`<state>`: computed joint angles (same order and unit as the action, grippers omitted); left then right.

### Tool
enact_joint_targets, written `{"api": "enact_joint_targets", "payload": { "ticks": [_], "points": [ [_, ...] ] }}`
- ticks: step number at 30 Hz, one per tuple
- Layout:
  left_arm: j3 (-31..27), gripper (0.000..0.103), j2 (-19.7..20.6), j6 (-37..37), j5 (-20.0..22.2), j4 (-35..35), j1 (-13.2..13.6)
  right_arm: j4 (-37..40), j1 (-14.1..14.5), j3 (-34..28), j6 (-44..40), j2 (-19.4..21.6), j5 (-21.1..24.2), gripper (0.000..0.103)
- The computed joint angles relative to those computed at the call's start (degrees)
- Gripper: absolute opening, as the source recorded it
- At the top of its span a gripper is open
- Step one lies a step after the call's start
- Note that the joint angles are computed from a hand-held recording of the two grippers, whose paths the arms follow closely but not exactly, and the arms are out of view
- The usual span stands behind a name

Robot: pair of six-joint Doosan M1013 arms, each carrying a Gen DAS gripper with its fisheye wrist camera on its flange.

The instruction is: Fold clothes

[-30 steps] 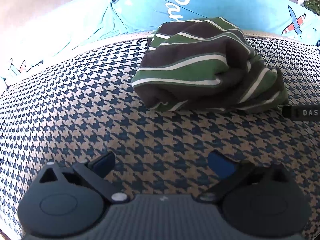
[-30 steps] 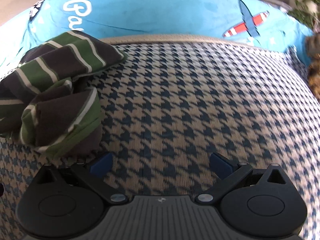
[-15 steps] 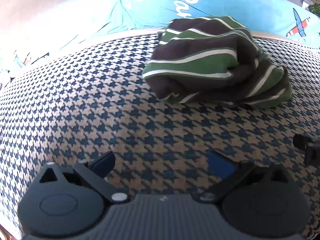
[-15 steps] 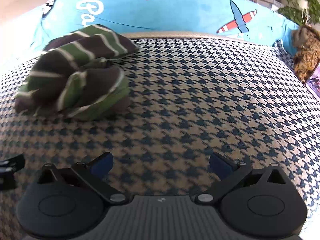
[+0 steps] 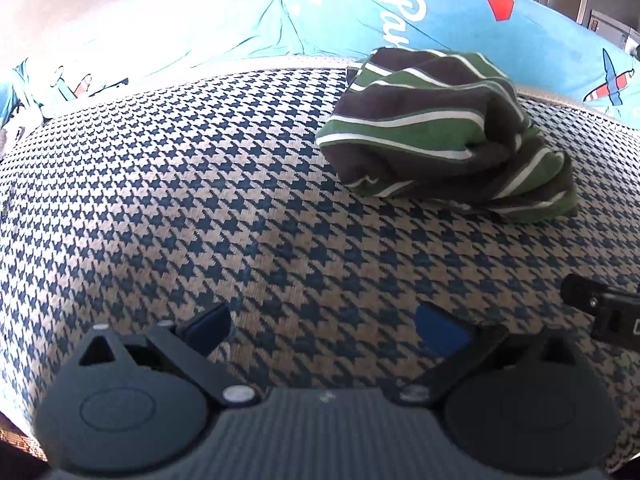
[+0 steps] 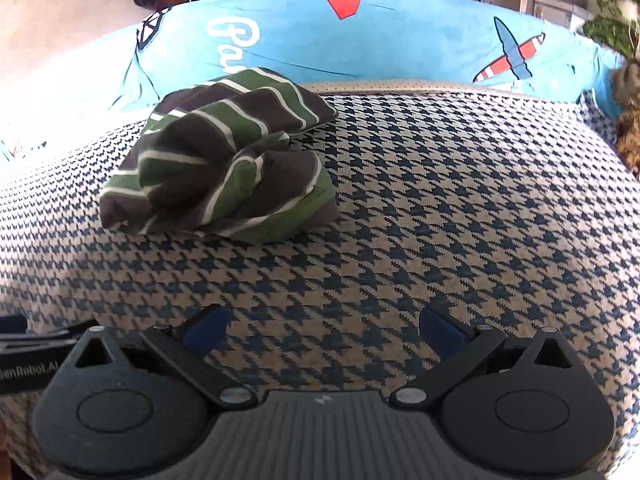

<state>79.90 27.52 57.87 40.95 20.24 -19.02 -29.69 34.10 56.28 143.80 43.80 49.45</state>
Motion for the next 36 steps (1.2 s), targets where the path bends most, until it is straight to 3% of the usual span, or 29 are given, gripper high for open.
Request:
{"api": "enact_joint_targets", "payload": {
  "ticks": [12, 36],
  "points": [
    [-1.35, 0.103, -0.4, -11.49, 5.81, 7.22, -3.78, -0.77, -0.04, 2.42, 2.41, -1.69, -2.64, 0.103],
    [0.75, 0.103, -3.32, -9.65, 5.19, 7.4, -4.35, 3.4, -0.09, 4.26, -1.66, -3.0, -3.73, 0.103]
  ]
}}
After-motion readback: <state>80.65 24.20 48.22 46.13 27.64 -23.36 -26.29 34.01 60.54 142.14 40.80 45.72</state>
